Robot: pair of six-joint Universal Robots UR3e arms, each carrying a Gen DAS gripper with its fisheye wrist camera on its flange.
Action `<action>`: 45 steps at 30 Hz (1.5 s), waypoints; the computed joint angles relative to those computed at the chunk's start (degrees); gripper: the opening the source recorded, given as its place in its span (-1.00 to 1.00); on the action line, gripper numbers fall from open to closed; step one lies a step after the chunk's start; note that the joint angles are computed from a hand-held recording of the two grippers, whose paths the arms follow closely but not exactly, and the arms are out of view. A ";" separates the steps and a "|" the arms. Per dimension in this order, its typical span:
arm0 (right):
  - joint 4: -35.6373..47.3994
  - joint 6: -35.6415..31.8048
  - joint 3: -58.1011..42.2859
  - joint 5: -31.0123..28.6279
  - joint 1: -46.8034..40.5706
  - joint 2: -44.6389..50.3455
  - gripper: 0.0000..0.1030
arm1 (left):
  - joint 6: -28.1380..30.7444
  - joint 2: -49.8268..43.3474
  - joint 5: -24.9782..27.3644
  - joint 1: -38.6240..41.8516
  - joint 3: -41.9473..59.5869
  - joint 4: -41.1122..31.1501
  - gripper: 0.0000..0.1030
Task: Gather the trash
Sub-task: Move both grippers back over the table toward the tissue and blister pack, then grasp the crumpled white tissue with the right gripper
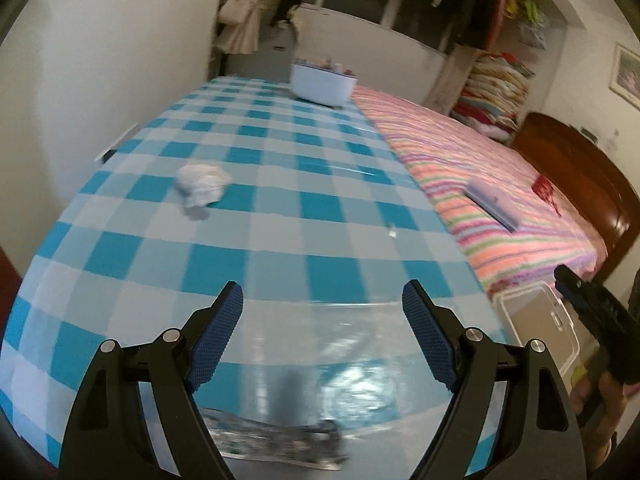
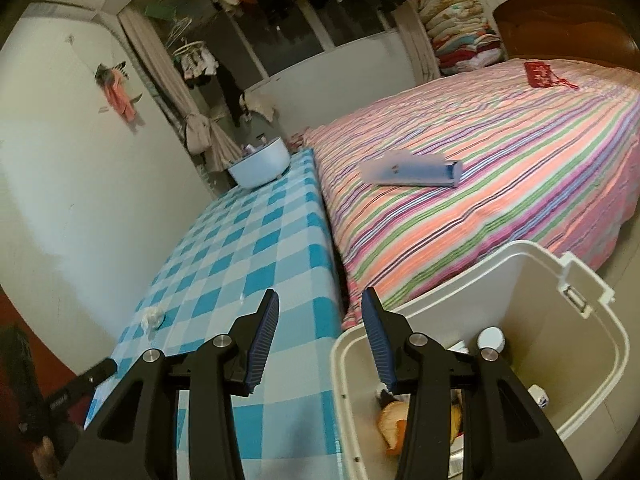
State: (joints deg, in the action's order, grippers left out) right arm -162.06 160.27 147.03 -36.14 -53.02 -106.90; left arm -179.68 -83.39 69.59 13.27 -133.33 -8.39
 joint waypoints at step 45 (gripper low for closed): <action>17.09 7.47 -82.35 -21.58 61.58 59.94 0.16 | 34.48 31.16 -18.75 31.47 -12.12 -46.26 0.57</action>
State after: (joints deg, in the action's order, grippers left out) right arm -144.97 167.73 64.68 -57.72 8.56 -46.96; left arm -145.20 -52.23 50.84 44.74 -145.44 -54.65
